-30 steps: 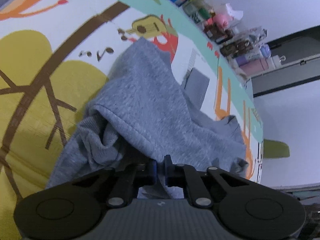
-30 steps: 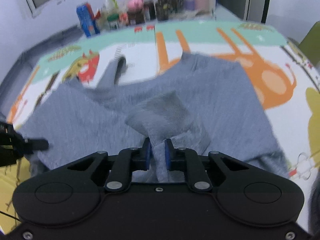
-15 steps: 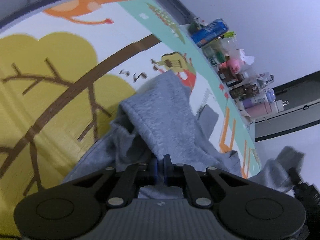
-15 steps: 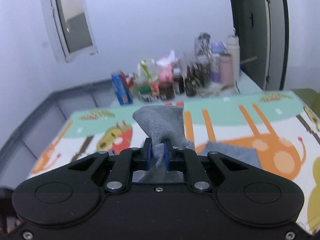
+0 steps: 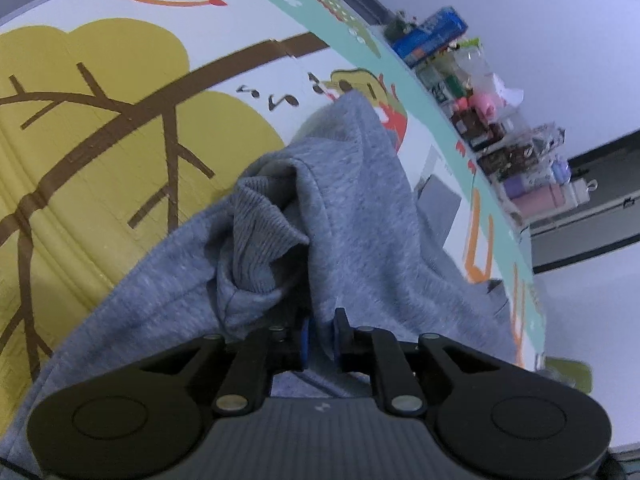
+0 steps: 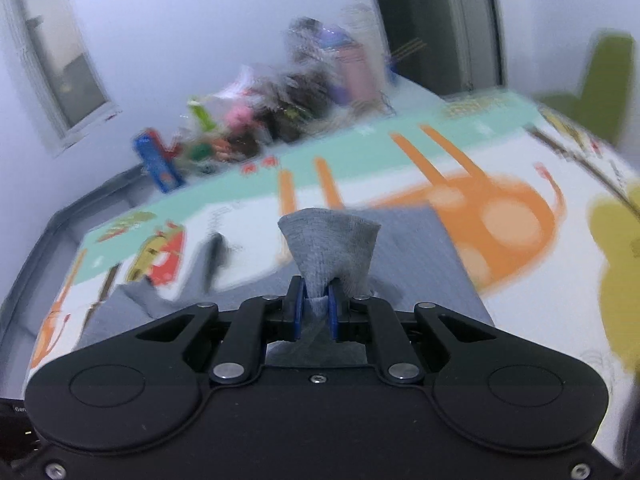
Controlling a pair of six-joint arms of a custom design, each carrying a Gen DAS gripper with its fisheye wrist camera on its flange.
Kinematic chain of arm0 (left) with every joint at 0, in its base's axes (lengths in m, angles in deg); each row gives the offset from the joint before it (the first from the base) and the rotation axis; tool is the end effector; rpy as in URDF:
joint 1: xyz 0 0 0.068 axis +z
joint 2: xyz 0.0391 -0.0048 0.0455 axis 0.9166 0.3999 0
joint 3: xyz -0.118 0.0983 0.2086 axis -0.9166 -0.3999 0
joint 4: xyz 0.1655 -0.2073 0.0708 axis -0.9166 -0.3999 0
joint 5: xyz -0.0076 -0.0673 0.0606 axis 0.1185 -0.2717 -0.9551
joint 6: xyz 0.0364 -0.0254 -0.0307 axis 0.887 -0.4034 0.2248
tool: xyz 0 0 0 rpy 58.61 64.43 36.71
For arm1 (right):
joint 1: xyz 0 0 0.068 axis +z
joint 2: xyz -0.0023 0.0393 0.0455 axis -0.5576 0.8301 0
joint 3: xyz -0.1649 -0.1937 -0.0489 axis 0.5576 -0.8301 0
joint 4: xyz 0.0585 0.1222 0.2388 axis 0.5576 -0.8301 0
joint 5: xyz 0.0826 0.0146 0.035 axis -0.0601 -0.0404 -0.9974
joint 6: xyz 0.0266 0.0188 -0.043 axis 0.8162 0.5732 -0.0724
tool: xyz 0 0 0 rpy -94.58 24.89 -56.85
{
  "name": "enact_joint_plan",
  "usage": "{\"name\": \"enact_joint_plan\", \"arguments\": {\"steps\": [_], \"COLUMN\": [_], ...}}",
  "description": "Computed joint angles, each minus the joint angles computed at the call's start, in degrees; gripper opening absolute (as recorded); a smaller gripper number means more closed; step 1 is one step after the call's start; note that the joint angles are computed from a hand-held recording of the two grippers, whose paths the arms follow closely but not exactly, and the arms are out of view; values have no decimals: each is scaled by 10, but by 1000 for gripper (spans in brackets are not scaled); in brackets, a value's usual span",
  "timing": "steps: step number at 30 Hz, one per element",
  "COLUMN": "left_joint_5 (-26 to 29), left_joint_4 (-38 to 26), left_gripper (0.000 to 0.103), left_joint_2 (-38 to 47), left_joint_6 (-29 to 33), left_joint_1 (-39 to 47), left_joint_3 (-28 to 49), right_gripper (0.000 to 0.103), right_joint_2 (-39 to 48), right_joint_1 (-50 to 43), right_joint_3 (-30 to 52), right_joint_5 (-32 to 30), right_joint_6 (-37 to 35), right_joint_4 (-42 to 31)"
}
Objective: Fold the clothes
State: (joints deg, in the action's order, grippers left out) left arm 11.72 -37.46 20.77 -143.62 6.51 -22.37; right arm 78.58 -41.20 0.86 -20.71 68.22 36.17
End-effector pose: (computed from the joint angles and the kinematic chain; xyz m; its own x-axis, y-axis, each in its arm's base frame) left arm 0.1393 -0.2061 0.1397 -0.4564 -0.8529 -0.2535 -0.6425 0.5130 -0.5693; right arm 0.2560 -0.0195 0.2040 -0.7164 0.1424 -0.6830 -0.1018 0.9471 0.3042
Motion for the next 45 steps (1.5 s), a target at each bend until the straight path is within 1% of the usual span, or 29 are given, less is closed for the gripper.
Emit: {"name": "enact_joint_plan", "arguments": {"steps": [3,7,8,11,12,14,17,18,20,22,23,24,26,28,30,32,35,38,41,44,45], "left_joint_5": [15,32,37,40,40,26,-6,-17,-38,-58,-65,-65,-47,-13,9,20,36,51,77,109,122], "left_joint_4": [-17,-47,-52,-66,-73,-102,-168,-190,-219,-241,-244,-229,-181,-132,-103,-79,-48,-35,-29,-21,-21], "left_gripper": [15,20,23,25,26,27,29,29,33,37,42,43,49,49,48,48,49,49,49,50,51], "left_joint_2": [20,29,29,14,9,0,6,9,14,19,19,15,7,14,39,67,110,157,195,223,231], "left_joint_6": [9,14,16,18,20,29,44,49,68,90,111,149,243,351,452,533,644,729,801,855,863], "left_joint_1": [7,13,15,16,15,6,-17,-24,-32,-36,-35,-26,2,35,58,72,90,111,137,166,175], "left_joint_3": [19,35,36,35,38,52,99,115,143,169,179,181,178,181,195,209,229,254,276,290,294], "right_gripper": [11,11,11,12,13,15,19,24,30,33,34,34,35,35,35,35,35,35,35,35,35], "right_joint_2": [4,22,25,39,35,23,-6,-16,-39,-55,-59,-59,-44,-20,2,22,46,60,72,80,82], "right_joint_1": [-56,-111,-119,-127,-137,-152,-168,-173,-178,-186,-190,-192,-195,-190,-178,-164,-155,-145,-136,-128,-125], "right_joint_3": [-29,-51,-52,-49,-52,-55,-51,-49,-42,-33,-27,-19,1,22,32,36,34,29,28,31,32], "right_joint_5": [-20,-41,-41,-25,-29,-36,-44,-46,-45,-49,-51,-55,-70,-75,-64,-50,-46,-39,-34,-30,-29], "right_joint_6": [-11,-41,-44,-51,-61,-81,-102,-108,-108,-110,-112,-114,-127,-135,-131,-120,-110,-102,-97,-92,-91], "right_joint_4": [-19,-39,-47,-69,-77,-92,-114,-121,-129,-133,-135,-135,-140,-147,-145,-139,-129,-114,-101,-93,-90]}}
